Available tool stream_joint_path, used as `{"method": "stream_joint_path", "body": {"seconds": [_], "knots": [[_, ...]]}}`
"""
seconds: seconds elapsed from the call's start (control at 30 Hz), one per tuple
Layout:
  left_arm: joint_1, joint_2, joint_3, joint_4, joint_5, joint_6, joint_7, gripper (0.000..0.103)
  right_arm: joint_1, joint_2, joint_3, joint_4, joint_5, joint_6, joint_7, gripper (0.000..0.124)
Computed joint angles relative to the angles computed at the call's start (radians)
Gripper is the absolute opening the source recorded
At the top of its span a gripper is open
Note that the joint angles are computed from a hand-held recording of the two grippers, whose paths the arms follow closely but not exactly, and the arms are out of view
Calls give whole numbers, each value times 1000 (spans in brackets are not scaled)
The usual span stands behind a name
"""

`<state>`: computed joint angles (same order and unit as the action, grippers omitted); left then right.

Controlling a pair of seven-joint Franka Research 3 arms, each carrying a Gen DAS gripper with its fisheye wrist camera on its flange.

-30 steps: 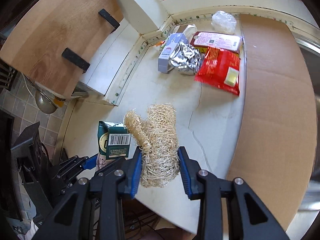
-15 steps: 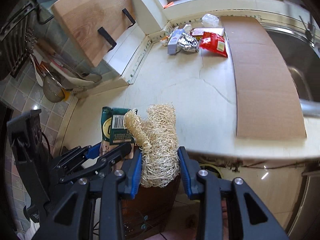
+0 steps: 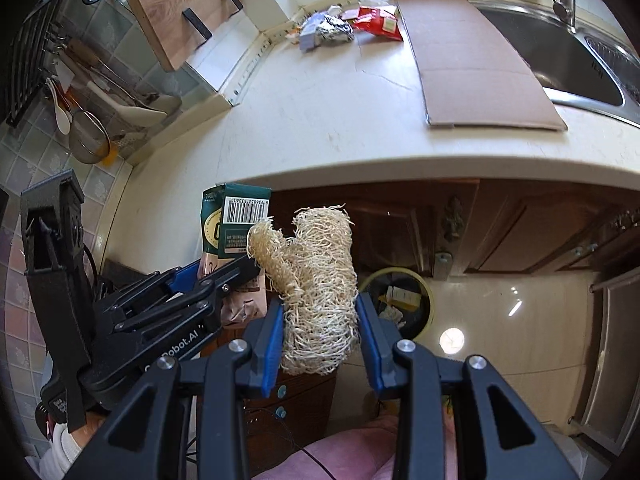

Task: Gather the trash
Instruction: 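Carry the carton and loofah down over the floor bin with both tools, then open both tools to drop the carton and loofah into the bin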

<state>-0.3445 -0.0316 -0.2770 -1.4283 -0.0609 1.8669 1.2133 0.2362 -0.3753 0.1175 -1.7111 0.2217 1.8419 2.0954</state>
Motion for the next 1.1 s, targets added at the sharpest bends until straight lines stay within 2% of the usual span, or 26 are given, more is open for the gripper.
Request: {"method": "stream_joint_path", "body": {"seconds": [0.3,0.57,0.73,0.87,1.03,1.1], "knots": [[-19,-96,-12,-262,-14,85,-93,32,-5,-101,-14,-243,46,60,-18,35],[-43,-100,-16,-553,-26,288,-182,33,-2,-126,-29,-551,122,240,-102,35],[-49,-53,-12,-676,-38,441,-190,33,16,-74,-41,-697,186,401,-171,35],[-45,30,-15,-701,-14,531,-181,34,33,13,-46,-742,228,508,-221,36],[-36,94,-20,-709,28,584,-200,35,55,123,-50,-741,280,605,-262,39],[-26,111,-19,-704,16,585,-189,46,59,159,-53,-724,293,622,-278,40]]}}
